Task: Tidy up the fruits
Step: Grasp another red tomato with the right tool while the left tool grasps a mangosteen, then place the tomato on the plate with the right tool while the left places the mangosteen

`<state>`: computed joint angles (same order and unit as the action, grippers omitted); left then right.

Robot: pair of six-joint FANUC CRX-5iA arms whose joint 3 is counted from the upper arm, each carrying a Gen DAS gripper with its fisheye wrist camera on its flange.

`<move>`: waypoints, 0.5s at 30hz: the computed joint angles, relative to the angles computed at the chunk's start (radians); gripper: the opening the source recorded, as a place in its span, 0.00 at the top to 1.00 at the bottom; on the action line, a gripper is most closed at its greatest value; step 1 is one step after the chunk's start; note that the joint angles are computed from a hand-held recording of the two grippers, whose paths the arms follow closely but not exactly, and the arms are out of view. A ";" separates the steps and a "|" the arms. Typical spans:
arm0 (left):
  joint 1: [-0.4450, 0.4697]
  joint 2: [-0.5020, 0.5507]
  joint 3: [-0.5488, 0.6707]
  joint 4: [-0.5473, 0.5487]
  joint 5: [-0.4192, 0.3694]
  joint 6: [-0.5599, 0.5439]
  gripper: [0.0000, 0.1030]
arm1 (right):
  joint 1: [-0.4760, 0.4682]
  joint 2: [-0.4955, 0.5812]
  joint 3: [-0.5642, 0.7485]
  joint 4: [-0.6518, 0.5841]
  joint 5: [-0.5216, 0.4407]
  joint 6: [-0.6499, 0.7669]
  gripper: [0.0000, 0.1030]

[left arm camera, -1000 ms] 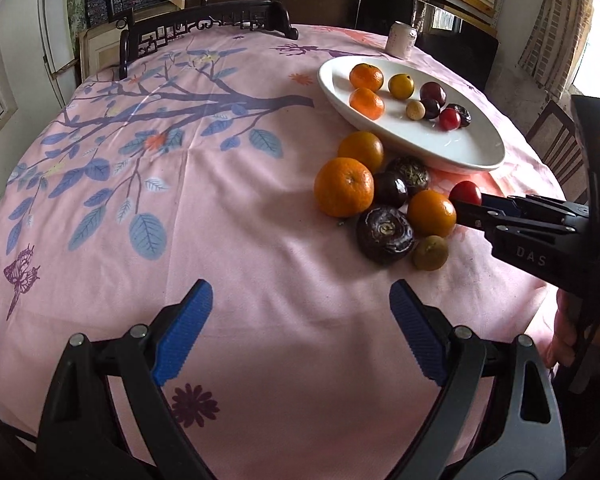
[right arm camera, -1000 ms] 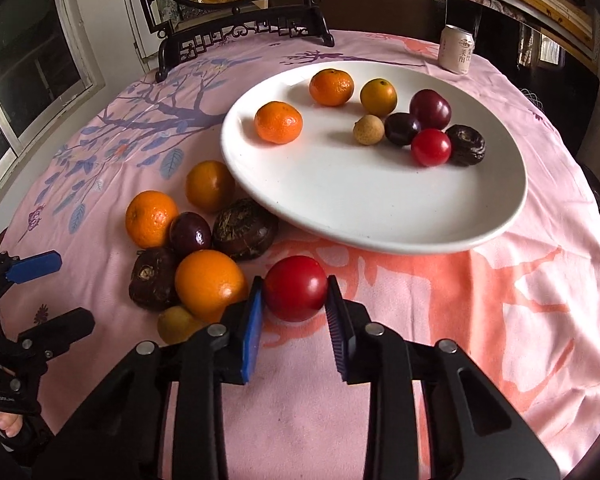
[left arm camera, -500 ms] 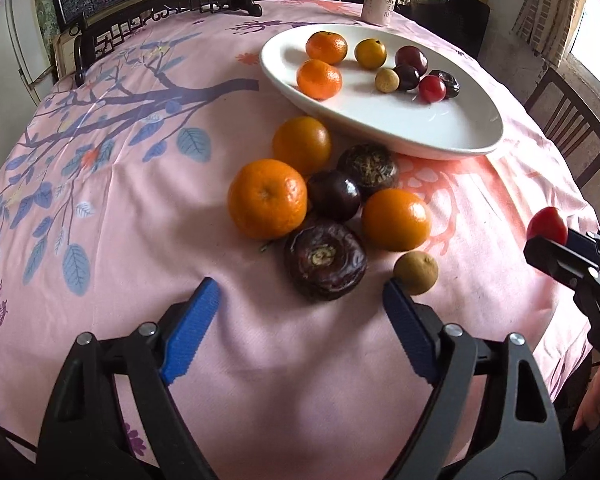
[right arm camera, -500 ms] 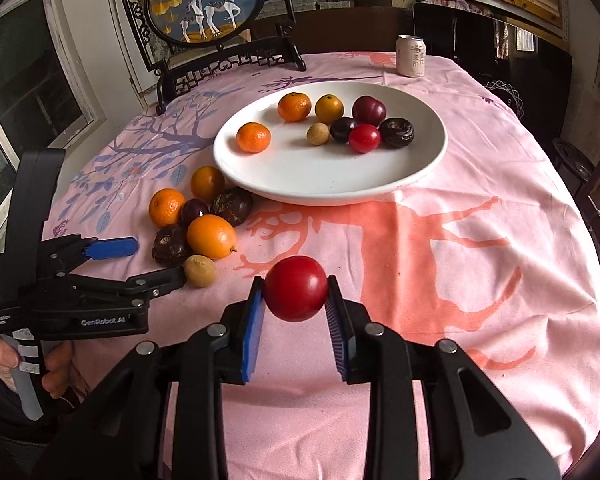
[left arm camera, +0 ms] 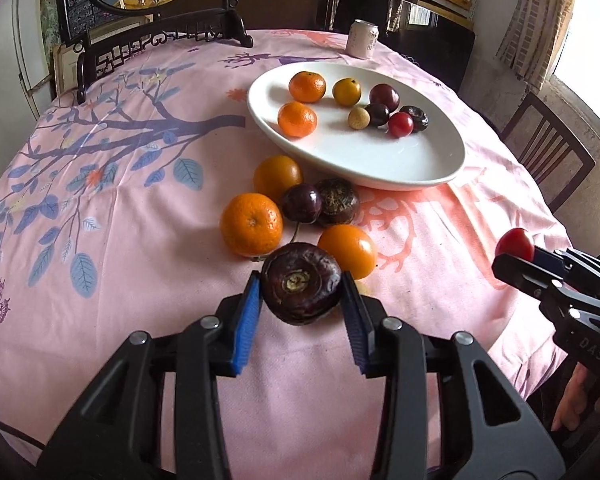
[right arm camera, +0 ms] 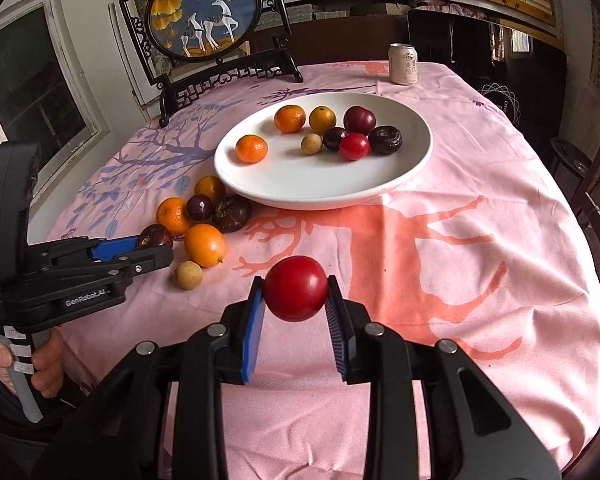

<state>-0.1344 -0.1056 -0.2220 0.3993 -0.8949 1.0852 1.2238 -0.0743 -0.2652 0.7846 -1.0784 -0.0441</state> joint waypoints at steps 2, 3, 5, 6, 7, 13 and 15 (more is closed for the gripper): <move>0.011 -0.013 -0.010 0.024 -0.003 -0.020 0.62 | -0.001 0.002 0.003 -0.003 -0.002 0.001 0.70; 0.017 -0.019 -0.015 0.036 -0.005 -0.030 0.62 | -0.002 0.004 0.005 -0.004 -0.002 0.001 0.70; 0.023 -0.028 -0.019 0.054 -0.006 -0.050 0.62 | -0.003 0.005 0.008 -0.006 -0.005 0.002 0.70; 0.024 -0.031 -0.019 0.061 -0.005 -0.059 0.62 | -0.003 0.005 0.008 -0.006 -0.005 0.003 0.70; 0.025 -0.033 -0.017 0.064 -0.004 -0.065 0.62 | -0.005 0.007 0.010 -0.008 -0.006 0.003 0.70; 0.015 0.049 0.123 0.036 -0.028 -0.063 0.62 | -0.045 0.014 0.035 -0.035 -0.001 0.053 0.70; -0.009 0.113 0.228 -0.020 -0.029 -0.018 0.62 | -0.071 0.022 0.062 -0.015 -0.014 0.092 0.70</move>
<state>-0.1432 0.0076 0.0060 0.3789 -0.9234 1.0669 1.1529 -0.0523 -0.2035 0.7700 -1.0928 0.0475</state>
